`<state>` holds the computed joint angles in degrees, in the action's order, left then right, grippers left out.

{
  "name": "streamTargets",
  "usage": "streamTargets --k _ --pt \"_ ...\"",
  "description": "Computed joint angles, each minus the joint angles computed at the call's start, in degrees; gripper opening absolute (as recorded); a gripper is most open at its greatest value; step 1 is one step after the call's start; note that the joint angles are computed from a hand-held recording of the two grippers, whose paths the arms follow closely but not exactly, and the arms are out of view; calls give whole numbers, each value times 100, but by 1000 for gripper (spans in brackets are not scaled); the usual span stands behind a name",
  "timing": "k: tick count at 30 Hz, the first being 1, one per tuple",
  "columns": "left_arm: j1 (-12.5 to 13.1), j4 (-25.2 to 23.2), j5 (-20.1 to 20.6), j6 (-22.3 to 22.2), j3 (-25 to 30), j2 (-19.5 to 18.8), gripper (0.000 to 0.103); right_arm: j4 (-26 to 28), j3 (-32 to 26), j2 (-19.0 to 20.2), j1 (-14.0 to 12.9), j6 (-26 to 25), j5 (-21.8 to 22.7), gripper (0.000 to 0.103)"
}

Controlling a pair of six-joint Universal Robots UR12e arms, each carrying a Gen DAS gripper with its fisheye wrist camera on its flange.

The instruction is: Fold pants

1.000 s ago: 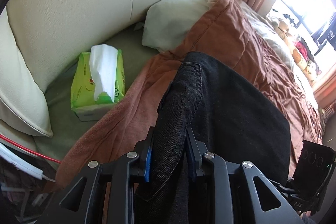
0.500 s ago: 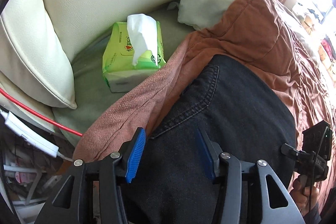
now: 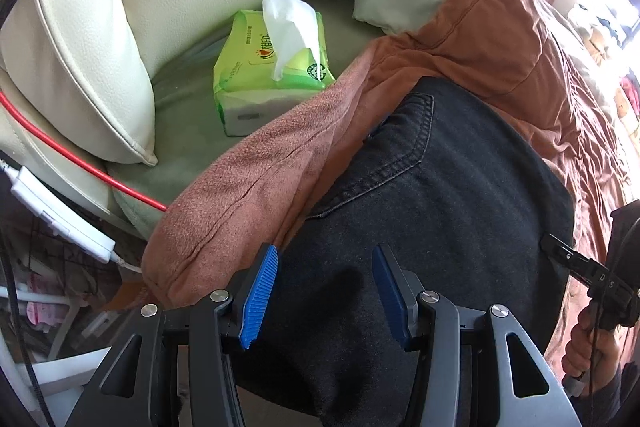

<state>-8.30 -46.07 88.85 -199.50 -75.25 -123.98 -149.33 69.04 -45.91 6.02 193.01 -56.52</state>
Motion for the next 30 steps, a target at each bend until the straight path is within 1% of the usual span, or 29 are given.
streamTargets --k 1,2,3,4,5,6,8,10,12,13,15,17,18,20,23,25,26,27,28,30 --pt "2 44 -19 45 -44 30 52 -34 38 -2 -34 188 95 31" --pt "0 75 -24 105 -75 56 52 -131 97 -39 -33 265 18 33" --pt "-13 97 26 149 -94 79 52 -129 136 -95 -15 214 -184 39" --pt "-19 117 48 176 -108 95 52 -195 212 -180 17 158 -490 42" --pt "-24 154 51 191 -125 113 52 -309 293 -261 35 144 -743 42" --pt "-28 198 59 202 -135 122 52 -401 343 -316 40 127 -859 42" --pt "-35 319 34 232 -150 131 52 -564 422 -392 23 82 -823 42" --pt "-42 413 -31 276 -168 134 52 -701 480 -460 14 -84 -839 42" --pt "-42 420 -203 347 -163 125 52 -967 695 -595 -74 -275 -818 42" --pt "-51 380 -286 435 -142 110 52 -1104 817 -658 -121 -352 -725 42" --pt "-93 204 -250 641 -60 61 50 -1237 980 -711 -197 -522 -405 42" --pt "-90 16 -355 655 -8 26 48 -1157 951 -692 -184 -838 -346 40" --pt "-94 -84 -323 651 25 1 45 -1084 907 -671 -169 -982 -310 38" --pt "-99 -219 -263 655 44 -15 43 -917 848 -654 -183 -1219 -214 38" --pt "-92 -387 -191 605 26 -22 42 -689 574 -479 -116 -1429 -448 38" --pt "-96 -553 -111 609 28 -32 37 -575 445 -384 -92 -1478 -633 38" --pt "-100 -639 -51 605 9 -21 37 -522 401 -352 -89 -1477 -741 38" --pt "-89 -690 -82 582 -15 -11 37 -439 348 -317 -85 -1461 -854 34" --pt "-76 -678 -131 561 -52 12 37 -294 297 -292 -74 -1467 -1004 25" --pt "-52 -705 -195 579 -104 64 37 75 172 -246 -28 -1507 -1371 15"
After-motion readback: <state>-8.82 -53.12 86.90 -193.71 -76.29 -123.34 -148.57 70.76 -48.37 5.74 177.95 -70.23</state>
